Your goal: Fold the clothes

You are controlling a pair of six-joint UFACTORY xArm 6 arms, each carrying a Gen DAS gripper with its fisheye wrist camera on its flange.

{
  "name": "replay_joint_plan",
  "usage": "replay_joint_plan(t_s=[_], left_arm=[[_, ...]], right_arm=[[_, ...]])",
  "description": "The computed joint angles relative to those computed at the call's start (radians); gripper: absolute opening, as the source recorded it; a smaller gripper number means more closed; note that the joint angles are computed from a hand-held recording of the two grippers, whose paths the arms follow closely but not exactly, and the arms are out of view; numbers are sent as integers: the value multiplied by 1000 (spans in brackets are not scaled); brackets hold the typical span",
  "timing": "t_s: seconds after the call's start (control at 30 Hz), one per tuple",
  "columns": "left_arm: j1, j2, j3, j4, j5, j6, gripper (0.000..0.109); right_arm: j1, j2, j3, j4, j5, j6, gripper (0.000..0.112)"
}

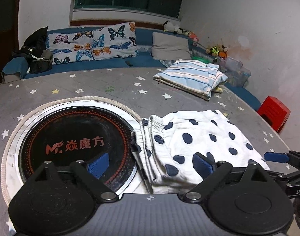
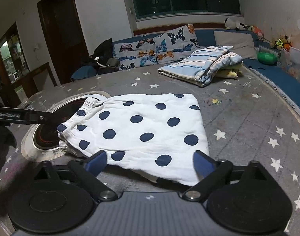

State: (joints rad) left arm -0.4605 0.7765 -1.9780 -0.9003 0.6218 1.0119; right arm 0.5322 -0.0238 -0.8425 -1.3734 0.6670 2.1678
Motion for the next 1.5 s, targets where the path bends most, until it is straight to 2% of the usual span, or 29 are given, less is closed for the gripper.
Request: replay_joint_plan(t_s=[0.2, 0.67, 0.8, 1.0, 1.5], left_arm=[[9, -64, 97, -86, -5, 94, 103], [30, -169, 263, -214, 33, 242, 103], [32, -188, 290, -221, 39, 252, 103], [35, -217, 336, -258, 32, 297, 103], [24, -284, 451, -290, -48, 396, 103]], right_arm=[[45, 19, -31, 30, 73, -11, 103], [114, 40, -58, 92, 172, 41, 103], [154, 64, -88, 129, 254, 12, 103], [180, 74, -95, 112, 271, 65, 103], [236, 118, -142, 127, 331, 72, 103]])
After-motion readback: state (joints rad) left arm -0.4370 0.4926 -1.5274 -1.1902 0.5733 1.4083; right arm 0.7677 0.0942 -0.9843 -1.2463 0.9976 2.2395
